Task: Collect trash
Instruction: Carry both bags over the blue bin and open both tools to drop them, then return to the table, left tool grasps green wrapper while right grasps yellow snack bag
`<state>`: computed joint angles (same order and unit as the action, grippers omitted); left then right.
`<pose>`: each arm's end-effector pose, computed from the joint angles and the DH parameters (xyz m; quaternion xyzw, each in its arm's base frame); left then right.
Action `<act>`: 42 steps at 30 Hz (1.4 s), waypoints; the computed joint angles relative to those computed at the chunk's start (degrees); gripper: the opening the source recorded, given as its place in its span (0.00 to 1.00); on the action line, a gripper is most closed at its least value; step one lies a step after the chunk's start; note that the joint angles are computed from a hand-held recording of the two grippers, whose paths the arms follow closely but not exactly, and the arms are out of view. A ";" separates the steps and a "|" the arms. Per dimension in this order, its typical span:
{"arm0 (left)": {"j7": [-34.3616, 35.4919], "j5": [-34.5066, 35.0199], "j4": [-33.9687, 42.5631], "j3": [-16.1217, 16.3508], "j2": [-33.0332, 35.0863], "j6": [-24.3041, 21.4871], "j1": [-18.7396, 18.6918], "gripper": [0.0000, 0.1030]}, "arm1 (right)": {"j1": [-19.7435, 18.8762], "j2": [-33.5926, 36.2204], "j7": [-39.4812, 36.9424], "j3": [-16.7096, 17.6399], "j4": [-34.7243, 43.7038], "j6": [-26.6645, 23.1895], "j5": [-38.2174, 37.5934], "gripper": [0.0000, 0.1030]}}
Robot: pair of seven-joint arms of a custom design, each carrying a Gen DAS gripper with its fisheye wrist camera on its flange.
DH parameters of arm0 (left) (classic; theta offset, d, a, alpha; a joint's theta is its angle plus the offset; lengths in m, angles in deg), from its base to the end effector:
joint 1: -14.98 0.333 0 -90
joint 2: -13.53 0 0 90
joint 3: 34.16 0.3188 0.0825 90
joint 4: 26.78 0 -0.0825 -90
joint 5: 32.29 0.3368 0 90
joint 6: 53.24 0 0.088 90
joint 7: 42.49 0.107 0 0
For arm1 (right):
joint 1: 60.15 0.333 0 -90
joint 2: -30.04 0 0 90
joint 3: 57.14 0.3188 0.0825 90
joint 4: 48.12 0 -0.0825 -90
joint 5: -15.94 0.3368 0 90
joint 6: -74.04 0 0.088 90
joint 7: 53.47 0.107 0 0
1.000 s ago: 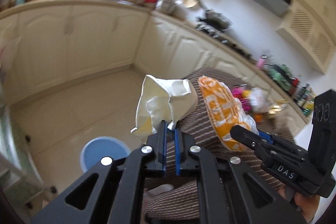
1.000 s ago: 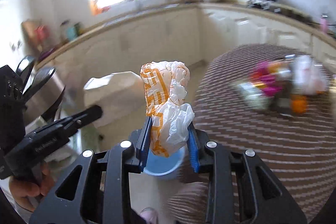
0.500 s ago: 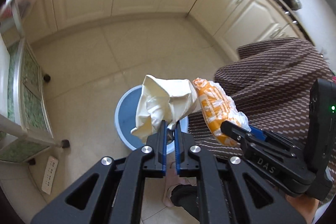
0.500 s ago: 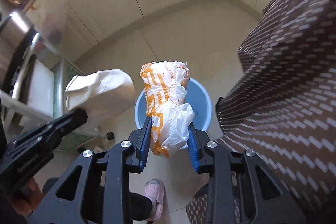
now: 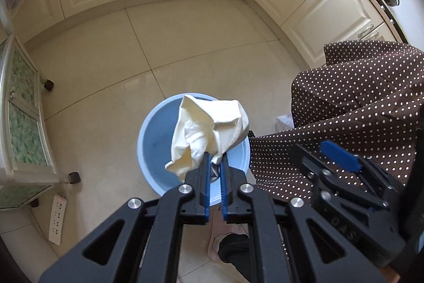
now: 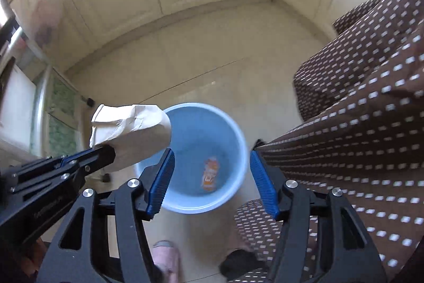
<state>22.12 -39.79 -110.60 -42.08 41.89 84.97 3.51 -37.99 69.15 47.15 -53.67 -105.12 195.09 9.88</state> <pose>0.6595 -0.2114 0.4686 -0.7556 0.6091 -0.2407 0.0098 0.6706 0.2976 0.5152 -0.7779 0.5891 -0.1271 0.1779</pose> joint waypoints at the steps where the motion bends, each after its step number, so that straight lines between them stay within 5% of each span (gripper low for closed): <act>1: 0.15 0.00 0.25 -0.08 0.15 0.03 -0.04 0.06 | -0.08 -2.33 0.03 -0.25 -3.53 1.59 -0.48 0.56; 7: 1.02 -0.68 3.87 -0.57 1.36 0.52 -0.02 0.10 | 0.53 -8.01 2.06 -1.26 -10.25 6.87 -4.88 0.62; 10: -0.54 0.71 3.70 0.56 0.06 1.66 -0.96 0.39 | 0.24 -9.02 2.50 -1.05 -10.78 7.40 -5.41 0.62; 21: -1.94 3.25 -5.32 -0.10 -12.50 5.63 -1.48 0.40 | -1.62 -18.40 2.71 0.40 -19.04 12.85 -4.25 0.62; 27: -3.32 8.30 -7.99 -1.27 -20.33 7.87 -2.59 0.41 | -2.38 -30.18 4.93 0.27 -28.31 19.73 -6.28 0.64; 32: -2.42 10.46 -6.29 -3.72 -22.80 9.48 -4.22 0.52 | -4.22 -40.67 10.53 -0.31 -37.38 24.58 -12.04 0.68; 38: 1.75 8.76 3.14 -6.62 -18.05 7.53 -8.69 0.53 | -9.90 -51.27 16.86 -0.53 -46.68 25.77 -18.56 0.70; 42: 1.53 12.14 16.69 -6.56 -9.43 2.45 -14.81 0.60 | -14.89 -55.96 20.72 -0.85 -51.11 25.24 -22.49 0.70</act>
<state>23.65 -27.65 -93.91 -48.64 32.46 87.43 -11.30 -52.89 13.19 67.87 -54.52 -156.23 220.32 -12.61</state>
